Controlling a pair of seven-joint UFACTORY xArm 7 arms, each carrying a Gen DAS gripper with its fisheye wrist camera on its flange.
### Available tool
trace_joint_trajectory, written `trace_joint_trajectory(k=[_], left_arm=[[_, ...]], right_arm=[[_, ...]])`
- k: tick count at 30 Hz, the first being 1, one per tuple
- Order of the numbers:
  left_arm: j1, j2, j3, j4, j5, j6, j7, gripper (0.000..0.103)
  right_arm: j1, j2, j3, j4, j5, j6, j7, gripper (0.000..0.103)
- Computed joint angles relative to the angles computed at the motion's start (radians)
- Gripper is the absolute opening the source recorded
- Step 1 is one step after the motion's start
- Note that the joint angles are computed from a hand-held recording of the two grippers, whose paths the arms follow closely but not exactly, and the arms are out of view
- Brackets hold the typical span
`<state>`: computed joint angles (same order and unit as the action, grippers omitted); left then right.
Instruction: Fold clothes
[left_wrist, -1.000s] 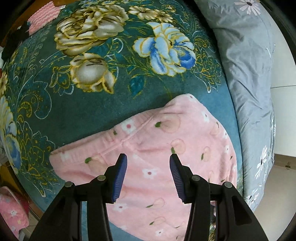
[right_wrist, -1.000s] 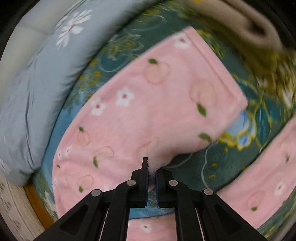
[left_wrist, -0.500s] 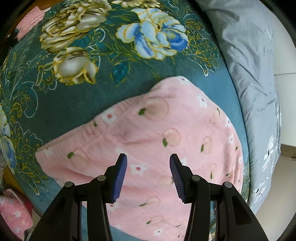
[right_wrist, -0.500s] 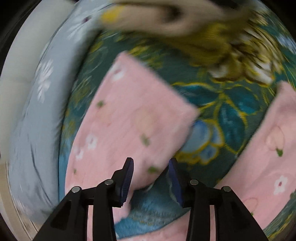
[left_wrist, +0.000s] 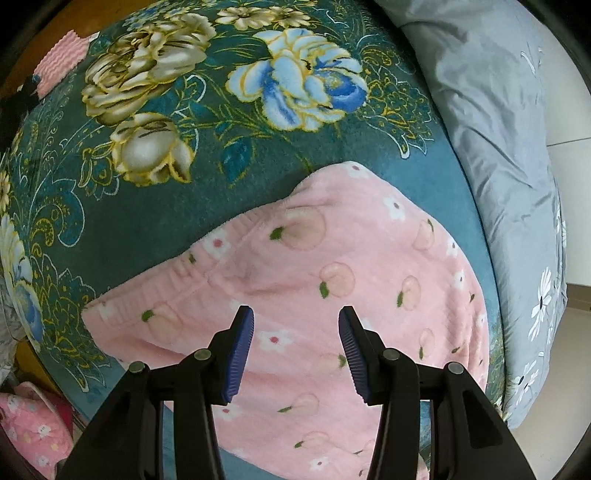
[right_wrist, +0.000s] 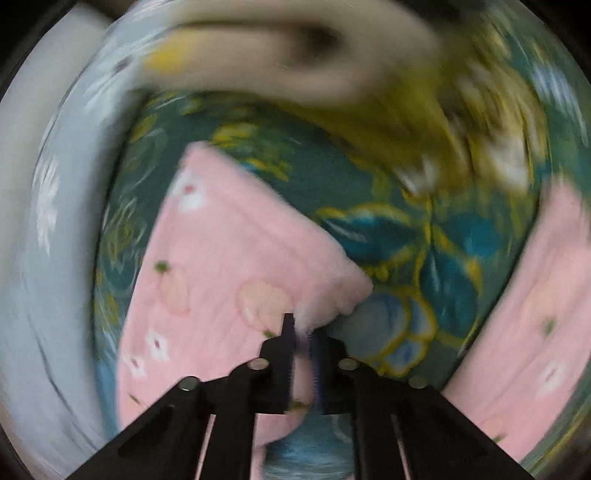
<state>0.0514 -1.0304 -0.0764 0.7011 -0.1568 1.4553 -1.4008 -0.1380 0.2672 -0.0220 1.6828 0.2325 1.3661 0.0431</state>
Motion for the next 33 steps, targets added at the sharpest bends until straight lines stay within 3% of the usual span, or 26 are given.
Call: trace_joint_trajectory(k=[4, 8, 12, 15, 19, 24, 33], left_arm=[[-0.011, 0.009, -0.007, 0.006, -0.014, -0.003, -0.006, 0.049], [-0.022, 0.019, -0.006, 0.031, -0.025, 0.024, -0.007, 0.049], [-0.021, 0.016, -0.014, 0.072, -0.014, 0.056, -0.017, 0.049], [-0.014, -0.001, -0.024, 0.109, -0.002, 0.089, -0.034, 0.049], [-0.003, -0.042, -0.037, 0.148, 0.017, 0.137, -0.056, 0.049], [0.008, -0.13, -0.028, 0.132, 0.041, 0.173, -0.05, 0.052], [0.092, -0.367, 0.079, -0.114, 0.034, 0.101, -0.034, 0.052]], right_arm=[[0.001, -0.017, 0.009, 0.041, -0.034, -0.063, -0.174, 0.005], [-0.008, 0.088, -0.017, 0.165, -0.108, 0.024, -0.165, 0.005], [-0.018, 0.085, -0.004, 0.16, -0.091, 0.037, -0.175, 0.006], [-0.031, 0.072, 0.0, 0.161, -0.061, 0.048, -0.195, 0.009], [-0.033, 0.028, 0.005, 0.164, -0.03, 0.063, -0.193, 0.022], [-0.061, -0.115, -0.011, 0.024, 0.042, 0.089, -0.29, 0.027], [-0.003, -0.388, -0.039, -0.163, 0.004, 0.252, -0.352, 0.028]])
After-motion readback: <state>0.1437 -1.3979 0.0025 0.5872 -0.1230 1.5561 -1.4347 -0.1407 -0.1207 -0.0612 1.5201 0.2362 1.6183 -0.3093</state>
